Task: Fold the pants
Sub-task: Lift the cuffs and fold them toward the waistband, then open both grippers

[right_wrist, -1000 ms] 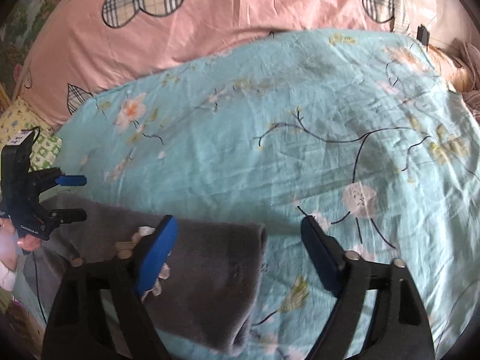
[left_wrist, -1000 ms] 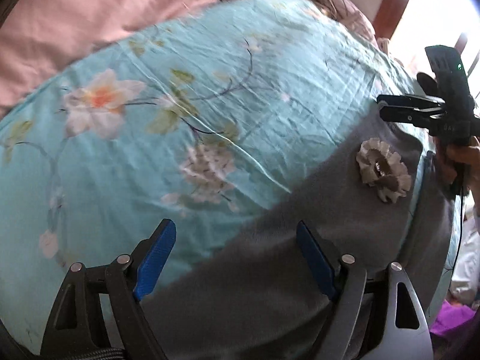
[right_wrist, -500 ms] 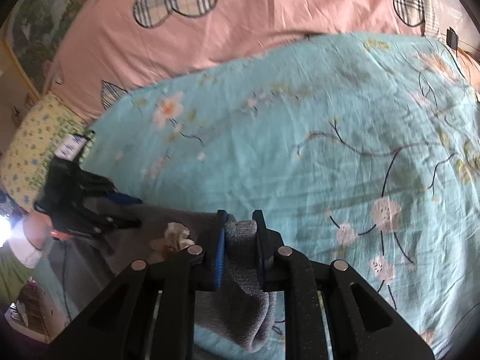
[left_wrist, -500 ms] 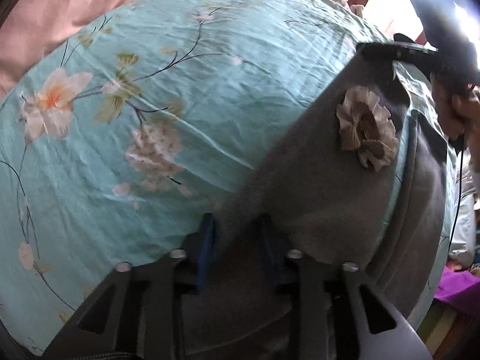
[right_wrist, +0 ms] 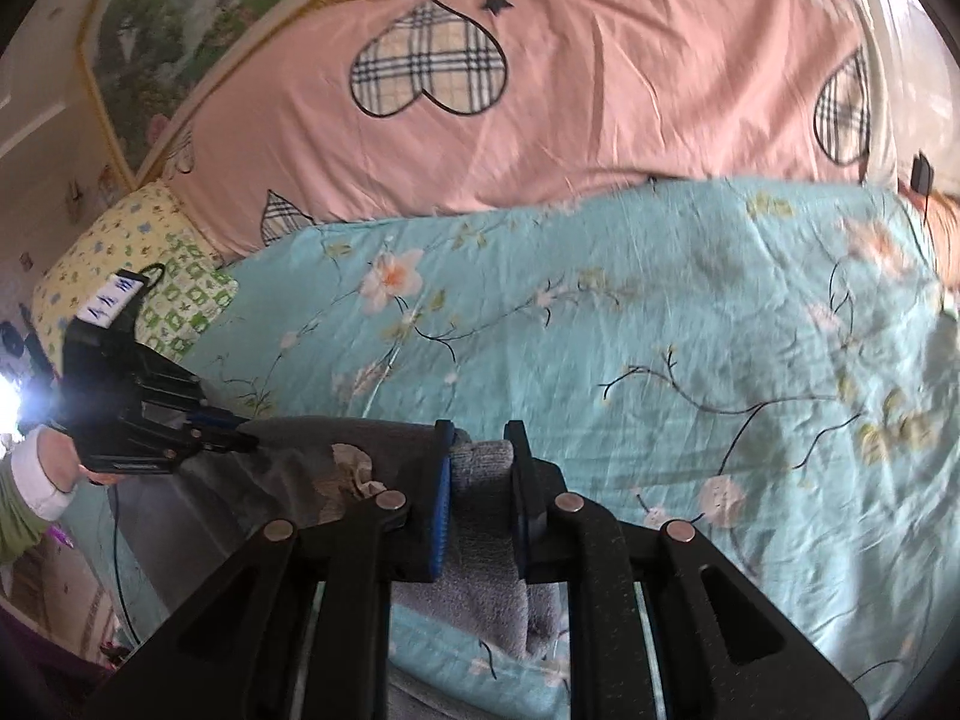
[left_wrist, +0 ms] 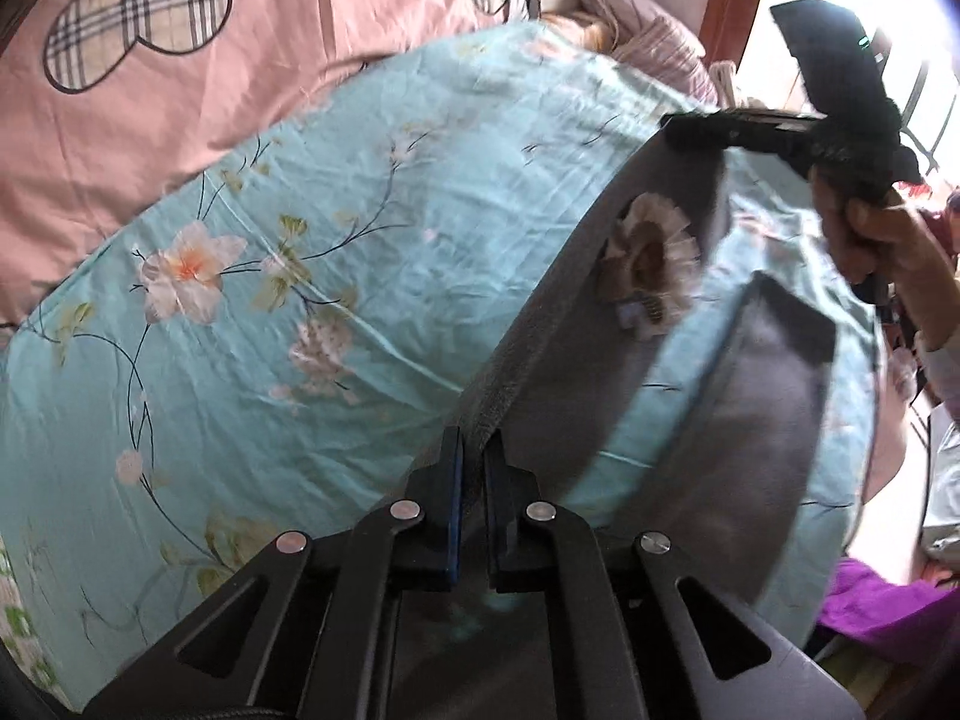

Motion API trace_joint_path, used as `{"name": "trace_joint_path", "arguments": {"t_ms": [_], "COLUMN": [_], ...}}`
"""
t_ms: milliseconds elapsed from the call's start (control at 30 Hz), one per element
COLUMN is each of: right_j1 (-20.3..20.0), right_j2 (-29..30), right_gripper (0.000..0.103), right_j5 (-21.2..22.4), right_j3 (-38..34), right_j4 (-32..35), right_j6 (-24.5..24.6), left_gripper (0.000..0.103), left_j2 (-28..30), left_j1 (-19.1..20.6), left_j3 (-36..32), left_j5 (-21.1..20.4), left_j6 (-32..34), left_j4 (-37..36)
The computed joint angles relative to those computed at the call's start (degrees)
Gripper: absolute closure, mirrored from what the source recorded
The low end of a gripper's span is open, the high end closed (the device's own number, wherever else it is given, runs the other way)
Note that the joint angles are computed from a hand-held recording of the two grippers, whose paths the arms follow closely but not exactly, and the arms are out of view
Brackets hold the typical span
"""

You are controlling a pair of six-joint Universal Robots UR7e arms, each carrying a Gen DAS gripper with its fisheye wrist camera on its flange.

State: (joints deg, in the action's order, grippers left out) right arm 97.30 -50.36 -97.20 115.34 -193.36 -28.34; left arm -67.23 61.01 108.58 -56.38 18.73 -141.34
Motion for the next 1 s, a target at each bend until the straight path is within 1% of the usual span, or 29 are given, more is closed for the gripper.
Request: {"name": "trace_joint_path", "arguments": {"t_ms": [133,233,333,433,567,733,800,933,1000], "right_j1": [-1.25,-2.53,-3.18,-3.68,-4.56,-5.92,-6.13,-6.12,-5.99], "right_j2": [-2.14,-3.81,-5.32,-6.52,-7.51,-7.99,-8.23,-9.23,-9.23], "right_gripper": [0.086,0.086,0.086,0.086,0.086,0.086,0.086,0.086,0.086], "right_j5": [3.15,5.19,6.29,6.56,5.4,4.37,4.19,3.62,2.4], "right_j3": [3.52,6.55,10.2,13.34,16.96,20.45,21.81,23.27,23.74], "right_j4": [-1.4,-1.74,-2.79,-3.62,-4.46,-6.89,-8.68,-10.13,-10.63], "right_j6": [-4.08,-6.05,-9.14,-11.05,-13.18,-13.45,-13.64,-13.59,-13.94], "left_gripper": [0.099,0.099,0.099,0.099,0.099,0.099,0.099,0.099,0.099], "left_j2": [-3.12,-4.61,-5.89,-7.73,-9.46,-10.41,-10.75,-11.67,-11.45], "left_j1": [-1.38,-2.52,-3.21,-3.92,-4.81,-6.06,-6.49,-7.51,-7.51], "left_j3": [3.98,7.35,10.46,13.52,16.34,19.03,19.67,21.11,21.51], "left_j5": [-1.64,-2.31,-2.98,-3.99,-5.34,-6.47,-6.83,-8.21,-8.51], "left_j6": [-3.76,-6.69,-8.95,-10.58,-11.77,-13.17,-13.5,-13.85,-14.03], "left_j4": [0.22,-0.2,-1.09,-1.84,-2.32,-3.1,-3.32,-4.04,-4.51]}}
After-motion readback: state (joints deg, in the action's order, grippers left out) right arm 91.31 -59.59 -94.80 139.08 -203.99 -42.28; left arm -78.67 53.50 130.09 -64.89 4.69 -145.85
